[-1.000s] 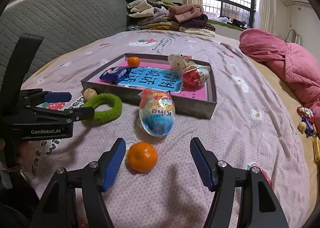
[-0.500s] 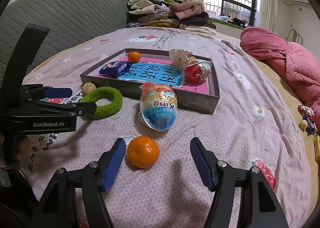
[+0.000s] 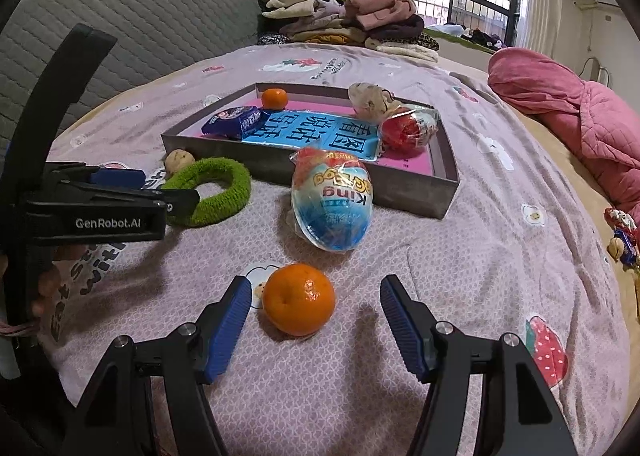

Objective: Organize objects
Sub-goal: 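Move left gripper to the green scrunchie while right gripper approaches the mandarin on the bed, then close left gripper on the green scrunchie while right gripper grasps the mandarin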

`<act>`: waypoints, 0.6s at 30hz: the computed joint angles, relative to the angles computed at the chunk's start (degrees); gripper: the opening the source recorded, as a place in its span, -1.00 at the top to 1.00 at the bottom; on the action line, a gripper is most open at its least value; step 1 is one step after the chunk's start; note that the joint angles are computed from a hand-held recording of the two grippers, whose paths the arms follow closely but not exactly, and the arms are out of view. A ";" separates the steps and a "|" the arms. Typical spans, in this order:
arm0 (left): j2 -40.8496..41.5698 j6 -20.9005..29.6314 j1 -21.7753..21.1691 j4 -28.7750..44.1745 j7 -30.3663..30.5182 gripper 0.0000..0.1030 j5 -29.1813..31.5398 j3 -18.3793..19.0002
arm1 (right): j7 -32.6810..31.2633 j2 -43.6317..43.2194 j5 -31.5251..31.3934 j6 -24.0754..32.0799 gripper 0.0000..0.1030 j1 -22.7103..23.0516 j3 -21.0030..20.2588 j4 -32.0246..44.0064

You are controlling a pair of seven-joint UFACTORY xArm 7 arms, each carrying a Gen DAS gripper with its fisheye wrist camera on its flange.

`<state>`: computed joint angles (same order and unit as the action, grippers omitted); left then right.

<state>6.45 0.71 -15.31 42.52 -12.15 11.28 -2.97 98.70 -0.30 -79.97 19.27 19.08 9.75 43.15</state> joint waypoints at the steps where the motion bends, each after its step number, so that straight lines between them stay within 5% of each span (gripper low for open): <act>1: 0.16 0.18 -0.52 0.22 -0.94 -0.49 0.64 0.67 | 0.29 0.05 -0.15 -0.03 -0.29 -0.06 -0.07 0.03; 9: 2.19 1.55 -6.80 2.98 -16.53 -0.49 16.10 8.61 | 0.06 1.21 0.72 -1.48 -0.29 -0.16 -0.53 0.39; 13: 2.98 2.12 -2.69 3.48 -13.57 -0.49 11.21 4.08 | 0.40 1.49 0.35 -1.00 -0.29 0.11 -0.65 0.60; 18: 3.49 2.39 -2.14 3.82 -12.20 -0.48 8.44 3.11 | 0.72 2.05 0.23 -1.93 -0.17 0.08 -0.99 0.97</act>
